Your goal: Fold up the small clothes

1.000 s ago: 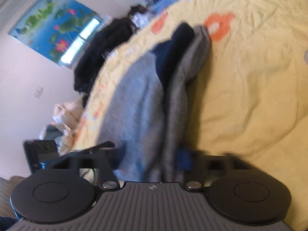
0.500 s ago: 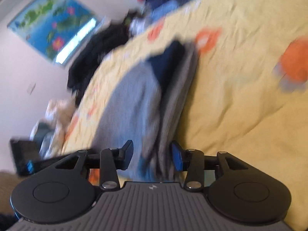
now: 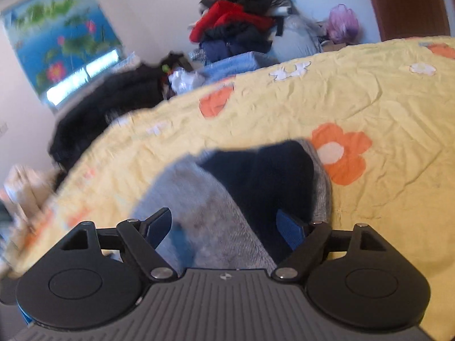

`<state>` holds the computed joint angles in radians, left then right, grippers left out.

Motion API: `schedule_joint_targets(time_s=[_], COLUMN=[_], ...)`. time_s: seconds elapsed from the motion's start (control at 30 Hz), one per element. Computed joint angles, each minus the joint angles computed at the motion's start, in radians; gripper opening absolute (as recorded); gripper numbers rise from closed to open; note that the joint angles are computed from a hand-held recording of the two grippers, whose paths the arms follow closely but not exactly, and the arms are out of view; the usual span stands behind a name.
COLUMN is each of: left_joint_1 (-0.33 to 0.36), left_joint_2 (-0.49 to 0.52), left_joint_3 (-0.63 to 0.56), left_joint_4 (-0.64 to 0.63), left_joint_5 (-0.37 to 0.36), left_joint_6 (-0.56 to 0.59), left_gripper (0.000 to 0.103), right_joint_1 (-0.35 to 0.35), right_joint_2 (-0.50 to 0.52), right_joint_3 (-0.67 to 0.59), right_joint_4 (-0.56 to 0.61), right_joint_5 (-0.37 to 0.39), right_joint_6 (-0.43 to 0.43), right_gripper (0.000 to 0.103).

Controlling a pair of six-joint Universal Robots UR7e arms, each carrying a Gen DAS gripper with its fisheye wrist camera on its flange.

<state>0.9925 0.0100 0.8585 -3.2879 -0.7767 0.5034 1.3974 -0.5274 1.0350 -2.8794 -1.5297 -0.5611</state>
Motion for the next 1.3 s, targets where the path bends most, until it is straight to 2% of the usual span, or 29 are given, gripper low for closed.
schedule_joint_targets(time_s=[0.1,0.17,0.23,0.3,0.37,0.47,0.53,0.6,0.67,0.73,0.83,0.87,0.93,1.03,1.13,1.2,1.3], left_joint_1=[0.018,0.027,0.03,0.024,0.014,-0.003,-0.015,-0.013,-0.003,-0.003,-0.005,-0.006,-0.007,-0.004,-0.005,-0.008,-0.009], left_joint_2=[-0.006,0.002,0.001,-0.027,-0.079,-0.148,-0.164,-0.163,-0.129,-0.101,-0.119,-0.125,-0.136,-0.165,-0.186,-0.196,-0.217], left_joint_3=[0.004,-0.025,-0.039,0.006,0.099,0.248,0.304,0.303,0.246,0.209,0.231,0.244,0.27,0.32,0.358,0.377,0.414], left_joint_4=[0.01,0.039,0.079,0.079,0.049,-0.056,-0.113,-0.059,0.029,0.021,0.035,0.027,0.013,0.009,-0.003,-0.012,-0.027], left_joint_5=[-0.042,-0.053,-0.052,-0.046,-0.041,-0.067,-0.089,-0.118,-0.093,-0.076,-0.078,-0.071,-0.056,-0.053,-0.049,-0.043,-0.038], left_joint_6=[-0.036,-0.058,-0.097,-0.113,-0.152,-0.159,-0.142,-0.151,-0.173,-0.133,-0.148,-0.145,-0.151,-0.203,-0.209,-0.2,-0.209], left_gripper=[0.076,0.083,0.086,0.086,0.084,0.084,0.084,0.084,0.086,0.089,0.089,0.089,0.089,0.089,0.089,0.089,0.089], right_joint_1=[0.0,-0.006,0.004,0.019,0.024,0.003,-0.001,-0.001,-0.003,-0.01,0.006,0.011,0.006,-0.018,-0.062,-0.085,-0.107], right_joint_2=[0.007,0.025,0.04,0.034,-0.015,-0.112,-0.144,-0.143,-0.115,-0.093,-0.092,-0.107,-0.149,-0.225,-0.32,-0.384,-0.473], right_joint_3=[0.017,-0.024,-0.053,-0.025,0.071,0.232,0.296,0.303,0.269,0.236,0.216,0.232,0.296,0.433,0.556,0.617,0.71], right_joint_4=[-0.035,-0.009,0.004,-0.032,-0.105,-0.181,-0.209,-0.19,-0.178,-0.174,-0.137,-0.133,-0.166,-0.302,-0.365,-0.39,-0.488], right_joint_5=[-0.013,0.005,-0.022,-0.065,-0.068,0.05,0.059,0.041,0.016,0.024,-0.029,-0.041,-0.016,0.046,0.085,0.051,-0.056], right_joint_6=[-0.09,-0.074,-0.073,-0.103,-0.074,-0.031,-0.047,-0.065,-0.059,-0.059,-0.072,-0.057,-0.018,0.0,0.017,0.014,-0.041], right_gripper=[0.084,0.084,0.085,0.084,0.083,0.083,0.084,0.084,0.085,0.086,0.086,0.086,0.086,0.087,0.088,0.089,0.089])
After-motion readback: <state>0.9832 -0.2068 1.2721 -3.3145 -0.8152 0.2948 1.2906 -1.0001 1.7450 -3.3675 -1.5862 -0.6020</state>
